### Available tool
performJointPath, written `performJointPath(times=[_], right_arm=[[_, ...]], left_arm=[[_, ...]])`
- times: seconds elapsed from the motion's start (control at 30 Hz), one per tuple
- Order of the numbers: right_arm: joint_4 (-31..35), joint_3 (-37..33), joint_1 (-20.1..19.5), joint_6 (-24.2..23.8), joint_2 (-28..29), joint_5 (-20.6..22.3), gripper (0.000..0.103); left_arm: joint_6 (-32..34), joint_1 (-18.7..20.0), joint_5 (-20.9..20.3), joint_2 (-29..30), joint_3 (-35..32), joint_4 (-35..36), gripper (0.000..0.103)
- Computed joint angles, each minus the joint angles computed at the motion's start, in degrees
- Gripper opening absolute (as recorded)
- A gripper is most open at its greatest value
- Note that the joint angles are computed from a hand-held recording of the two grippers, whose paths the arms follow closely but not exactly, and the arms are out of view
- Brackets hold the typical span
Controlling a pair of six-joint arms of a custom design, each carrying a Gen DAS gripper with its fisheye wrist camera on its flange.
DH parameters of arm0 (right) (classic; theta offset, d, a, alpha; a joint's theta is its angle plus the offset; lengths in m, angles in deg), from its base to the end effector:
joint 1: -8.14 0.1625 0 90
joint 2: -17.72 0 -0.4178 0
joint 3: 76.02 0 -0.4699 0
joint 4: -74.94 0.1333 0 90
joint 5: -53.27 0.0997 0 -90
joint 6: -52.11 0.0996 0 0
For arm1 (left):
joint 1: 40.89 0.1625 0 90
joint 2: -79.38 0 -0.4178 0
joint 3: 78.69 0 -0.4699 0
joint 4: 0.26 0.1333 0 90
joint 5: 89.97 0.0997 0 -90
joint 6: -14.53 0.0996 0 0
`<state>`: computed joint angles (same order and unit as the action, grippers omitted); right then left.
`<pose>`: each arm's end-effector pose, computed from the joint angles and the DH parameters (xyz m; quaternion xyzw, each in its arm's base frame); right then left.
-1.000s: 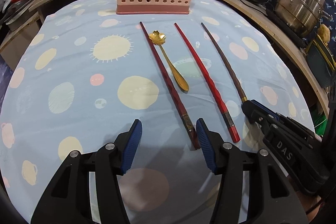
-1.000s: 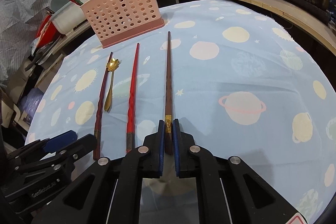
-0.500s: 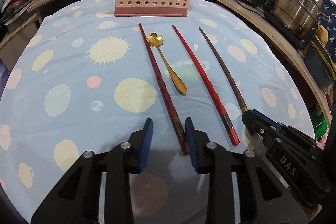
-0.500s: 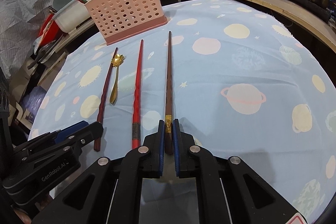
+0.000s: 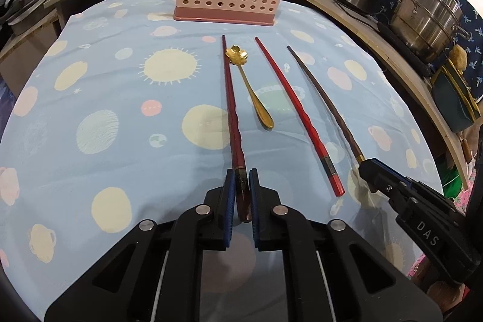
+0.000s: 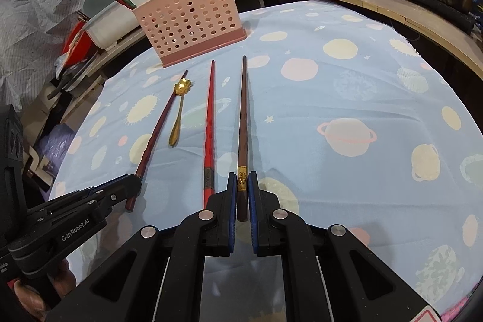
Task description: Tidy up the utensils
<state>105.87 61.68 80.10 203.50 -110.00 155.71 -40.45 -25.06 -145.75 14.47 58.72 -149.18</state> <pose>0.0396 -0.2394 0.2725 0.0385 -0.9046 0.3402 0.2540 -0.3294 -0.2902 -0.0107 0.1925 0.9300 -0.2153 0.2275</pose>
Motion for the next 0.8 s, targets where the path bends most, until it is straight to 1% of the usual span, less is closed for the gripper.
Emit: performJointPath(times=[0.17, 0.3, 0.33, 0.53, 0.6, 0.8], right_arm=[[1.3, -0.4, 1.4, 1.0, -1.6, -0.4, 0.008], [1.7, -0.7, 3.8, 1.6, -2.8, 0.1, 0.008], [1.8, -0.9, 4.6, 1.9, -3.0, 0.3, 0.008], [2.5, -2.6, 9.3, 4.2, -3.3, 1.3, 0.008], [2.6, -3.4, 11.1, 5.2, -3.1, 1.7, 0.008], [2.6, -5.6, 15.6, 7.3, -2.2, 3.0, 0.008]], left_arm=[[-1.4, -0.9, 1.0, -3.0, 0.9, 1.9, 0.009], [-2.2, -1.6, 2.1, -5.4, 1.6, 2.5, 0.008], [-2.5, -1.8, 2.5, -6.0, 1.7, 2.9, 0.006], [-2.6, -2.9, 4.9, -9.1, 1.7, 3.3, 0.006], [-2.1, -3.0, 5.7, -9.7, 1.4, 3.3, 0.0], [-0.6, -3.2, 8.2, -11.4, 0.6, 3.1, 0.0]])
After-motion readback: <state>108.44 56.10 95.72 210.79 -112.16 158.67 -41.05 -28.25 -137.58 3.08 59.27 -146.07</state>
